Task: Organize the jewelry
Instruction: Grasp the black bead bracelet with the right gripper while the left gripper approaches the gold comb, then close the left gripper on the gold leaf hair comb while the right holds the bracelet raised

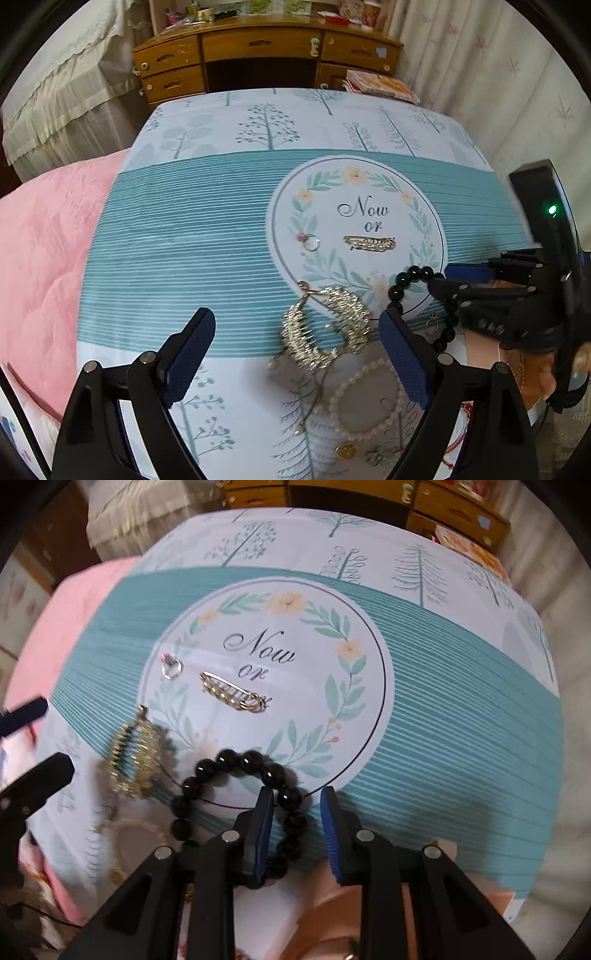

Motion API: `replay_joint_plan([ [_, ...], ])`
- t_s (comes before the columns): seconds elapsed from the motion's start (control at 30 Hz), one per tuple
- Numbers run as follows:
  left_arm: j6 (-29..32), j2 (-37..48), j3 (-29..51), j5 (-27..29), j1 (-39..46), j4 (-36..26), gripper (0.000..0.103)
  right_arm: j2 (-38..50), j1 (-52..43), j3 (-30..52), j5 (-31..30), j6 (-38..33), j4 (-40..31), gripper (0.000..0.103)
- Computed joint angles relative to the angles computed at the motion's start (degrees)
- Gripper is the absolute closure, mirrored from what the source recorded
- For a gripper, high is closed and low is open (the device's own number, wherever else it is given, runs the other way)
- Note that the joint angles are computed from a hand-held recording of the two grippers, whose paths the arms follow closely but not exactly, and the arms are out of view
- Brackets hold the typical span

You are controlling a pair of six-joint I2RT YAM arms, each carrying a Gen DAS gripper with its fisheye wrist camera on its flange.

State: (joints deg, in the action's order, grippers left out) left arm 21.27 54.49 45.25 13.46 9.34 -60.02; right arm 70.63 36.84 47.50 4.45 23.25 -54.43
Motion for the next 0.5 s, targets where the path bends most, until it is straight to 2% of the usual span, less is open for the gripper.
replay_joint_plan([
  [0.03, -1.8, 0.0, -0.4, -1.5, -2.4, 0.8, 0.015, 0.1, 0.7, 0.0, 0.8, -0.1, 0.2, 0.077],
  [0.1, -4.3, 0.4, -0.7, -4.2, -6.2, 1.8, 0.019, 0.0, 2.0, -0.5, 2.2, 0.3, 0.9, 0.088],
  [0.17, -6.5, 1.2, -0.9, -6.0, -9.1, 2.4, 0.022, -0.8, 2.1, -1.3, 2.4, 1.2, 1.5, 0.088],
  [0.3, -9.0, 3.6, -0.7, -7.7, -12.2, 2.2, 0.035, -6.5, 0.3, -3.0, 1.6, 2.7, 2.3, 0.088],
  [0.5, -12.0, 5.5, -0.5, -9.2, -14.5, 1.6, 0.036, -14.9, -3.3, -3.0, 0.1, 3.3, 0.4, 0.088],
])
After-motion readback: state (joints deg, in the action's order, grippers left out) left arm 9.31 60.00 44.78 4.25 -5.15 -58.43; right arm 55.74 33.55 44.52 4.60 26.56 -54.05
